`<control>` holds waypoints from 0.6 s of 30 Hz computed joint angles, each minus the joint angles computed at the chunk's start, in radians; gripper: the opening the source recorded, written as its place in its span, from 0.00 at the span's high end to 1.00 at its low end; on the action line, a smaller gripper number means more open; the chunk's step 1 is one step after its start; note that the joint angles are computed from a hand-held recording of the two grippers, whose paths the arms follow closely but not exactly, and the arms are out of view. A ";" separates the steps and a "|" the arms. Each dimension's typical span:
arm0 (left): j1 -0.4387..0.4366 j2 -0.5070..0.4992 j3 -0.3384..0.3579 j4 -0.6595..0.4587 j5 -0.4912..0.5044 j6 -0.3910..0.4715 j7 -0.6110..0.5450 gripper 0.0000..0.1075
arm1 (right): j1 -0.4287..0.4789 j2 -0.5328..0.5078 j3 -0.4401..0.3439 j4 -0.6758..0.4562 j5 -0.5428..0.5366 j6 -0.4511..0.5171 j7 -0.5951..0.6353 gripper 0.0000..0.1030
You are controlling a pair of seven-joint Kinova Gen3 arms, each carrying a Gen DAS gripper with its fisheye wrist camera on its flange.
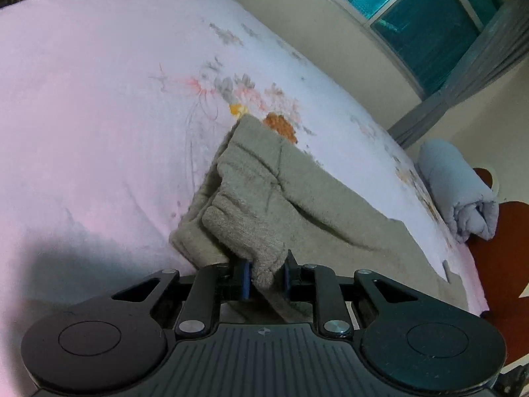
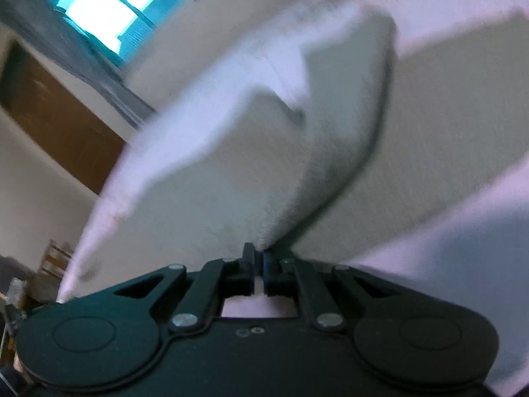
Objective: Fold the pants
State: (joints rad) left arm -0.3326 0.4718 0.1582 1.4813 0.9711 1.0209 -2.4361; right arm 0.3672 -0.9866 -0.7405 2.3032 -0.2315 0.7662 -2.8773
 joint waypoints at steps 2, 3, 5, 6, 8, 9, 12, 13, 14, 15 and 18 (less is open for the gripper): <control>0.005 -0.025 -0.012 0.035 0.035 -0.023 0.003 0.76 | 0.003 -0.016 0.040 0.025 -0.038 -0.022 -0.004 1.00; -0.001 -0.041 -0.004 0.049 0.034 -0.034 0.005 0.73 | -0.004 -0.024 0.060 0.019 -0.032 -0.009 -0.011 0.96; -0.001 -0.098 -0.013 0.101 0.050 -0.065 0.005 0.63 | 0.000 -0.069 0.071 -0.026 0.028 0.061 -0.022 0.91; 0.010 -0.145 -0.029 0.145 0.060 -0.105 -0.004 0.38 | -0.013 -0.091 0.089 -0.044 0.054 0.087 -0.013 0.91; 0.046 -0.237 -0.065 0.228 0.089 -0.186 -0.069 0.18 | -0.023 -0.136 0.137 -0.086 0.100 0.160 0.031 0.91; 0.047 -0.284 -0.056 0.270 0.115 -0.220 -0.109 0.18 | -0.025 -0.147 0.160 -0.107 0.131 0.198 0.061 0.90; 0.112 -0.388 -0.061 0.353 0.156 -0.302 -0.151 0.18 | -0.032 -0.165 0.246 -0.140 0.200 0.264 0.142 0.90; 0.131 -0.417 -0.045 0.373 0.148 -0.338 -0.139 0.18 | -0.031 -0.168 0.275 -0.143 0.217 0.269 0.163 0.90; 0.168 -0.436 -0.042 0.379 0.124 -0.361 -0.125 0.18 | -0.022 -0.165 0.295 -0.150 0.231 0.276 0.182 0.90; 0.215 -0.451 -0.039 0.385 0.083 -0.392 -0.102 0.18 | -0.012 -0.152 0.307 -0.155 0.237 0.272 0.197 0.90; 0.349 -0.465 -0.002 0.421 -0.022 -0.514 0.018 0.17 | 0.002 -0.103 0.340 -0.154 0.267 0.234 0.249 0.88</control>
